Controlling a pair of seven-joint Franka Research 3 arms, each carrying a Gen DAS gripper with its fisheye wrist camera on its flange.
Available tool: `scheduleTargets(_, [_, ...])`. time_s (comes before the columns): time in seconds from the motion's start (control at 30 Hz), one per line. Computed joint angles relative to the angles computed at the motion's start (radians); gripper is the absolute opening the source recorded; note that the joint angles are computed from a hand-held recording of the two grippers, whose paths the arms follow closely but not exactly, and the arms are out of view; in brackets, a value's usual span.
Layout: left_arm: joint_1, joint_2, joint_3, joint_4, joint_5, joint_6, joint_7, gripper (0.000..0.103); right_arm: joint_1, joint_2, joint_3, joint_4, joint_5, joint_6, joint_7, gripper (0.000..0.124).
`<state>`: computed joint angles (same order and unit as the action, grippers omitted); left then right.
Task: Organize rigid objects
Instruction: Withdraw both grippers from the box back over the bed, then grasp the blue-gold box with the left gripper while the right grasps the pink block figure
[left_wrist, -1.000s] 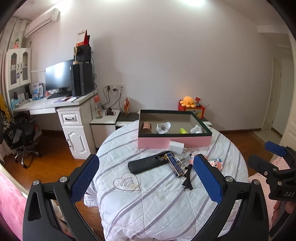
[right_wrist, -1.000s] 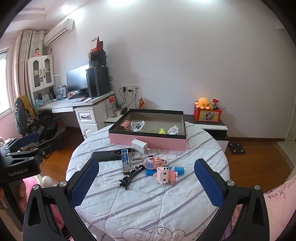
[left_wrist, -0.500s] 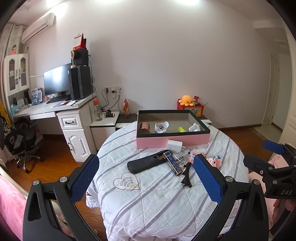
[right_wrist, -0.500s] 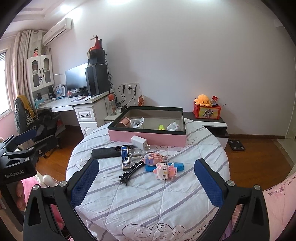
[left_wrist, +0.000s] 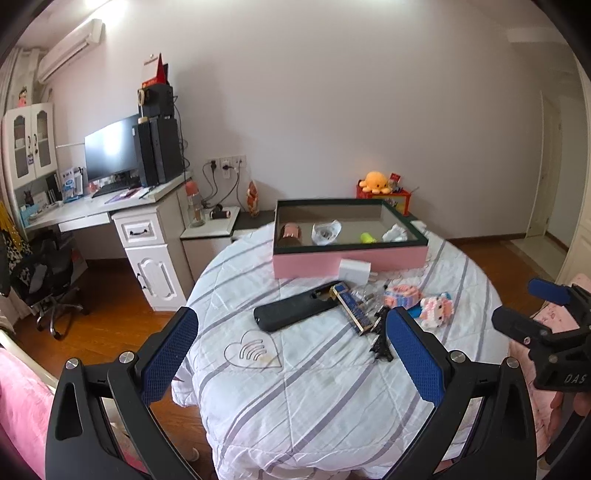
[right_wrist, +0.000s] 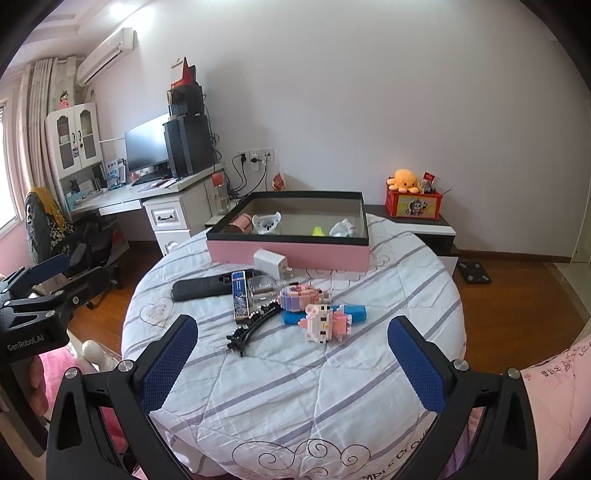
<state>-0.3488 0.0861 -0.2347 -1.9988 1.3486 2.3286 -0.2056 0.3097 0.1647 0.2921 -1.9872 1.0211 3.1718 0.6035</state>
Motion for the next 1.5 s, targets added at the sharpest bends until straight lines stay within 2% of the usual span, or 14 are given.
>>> scheduleTargets(0.13, [0.017,0.015,0.012,-0.01,-0.041,0.043,0.042,0.103,0.028,0.019,-0.048,-0.002,-0.098,-0.014,0.102,0.103])
scheduleTargets(0.27, [0.029,0.025,0.024,-0.019,-0.089,0.035,0.052,0.103,0.014,0.045,-0.05,0.002,-0.156,-0.025,0.162,0.103])
scheduleTargets(0.43, [0.052,0.041,0.041,-0.026,-0.116,0.115,0.032,0.103,0.03,0.098,-0.094,0.023,-0.295,-0.057,0.305,0.103])
scheduleTargets(0.63, [0.054,0.1,0.057,0.018,-0.158,0.154,0.086,0.103,0.039,0.173,-0.132,0.088,-0.448,-0.097,0.454,0.103])
scheduleTargets(0.77, [0.05,0.135,0.073,0.046,-0.187,0.171,0.127,0.103,0.074,0.237,-0.195,0.163,-0.564,-0.144,0.587,0.103])
scheduleTargets(0.87, [0.047,0.158,0.084,0.062,-0.214,0.17,0.16,0.103,0.053,0.282,-0.179,0.218,-0.596,-0.171,0.628,0.103])
scheduleTargets(1.07, [0.047,0.196,0.105,0.088,-0.266,0.194,0.193,0.103,0.071,0.372,-0.213,0.343,-0.693,-0.255,0.713,0.103])
scheduleTargets(1.13, [0.044,0.209,0.111,0.101,-0.274,0.198,0.206,0.103,0.047,0.384,-0.186,0.357,-0.685,-0.262,0.71,0.103])
scheduleTargets(1.17, [0.042,0.214,0.114,0.106,-0.279,0.2,0.214,0.103,0.025,0.382,-0.16,0.353,-0.671,-0.255,0.69,0.101])
scheduleTargets(1.2, [0.04,0.22,0.116,0.113,-0.283,0.2,0.221,0.103,0.017,0.381,-0.152,0.35,-0.667,-0.251,0.681,0.093])
scheduleTargets(1.27, [0.036,0.231,0.121,0.124,-0.288,0.206,0.228,0.103,0.019,0.381,-0.156,0.349,-0.675,-0.251,0.672,0.084])
scheduleTargets(1.33, [0.032,0.239,0.126,0.133,-0.294,0.216,0.235,0.103,0.037,0.372,-0.182,0.332,-0.696,-0.233,0.68,0.063])
scheduleTargets(1.37, [0.03,0.242,0.129,0.136,-0.295,0.218,0.236,0.103,0.04,0.367,-0.189,0.324,-0.705,-0.23,0.683,0.06])
scheduleTargets(1.5, [0.026,0.271,0.134,0.172,-0.321,0.232,0.252,0.103,-0.054,0.35,-0.093,0.296,-0.623,-0.222,0.589,0.058])
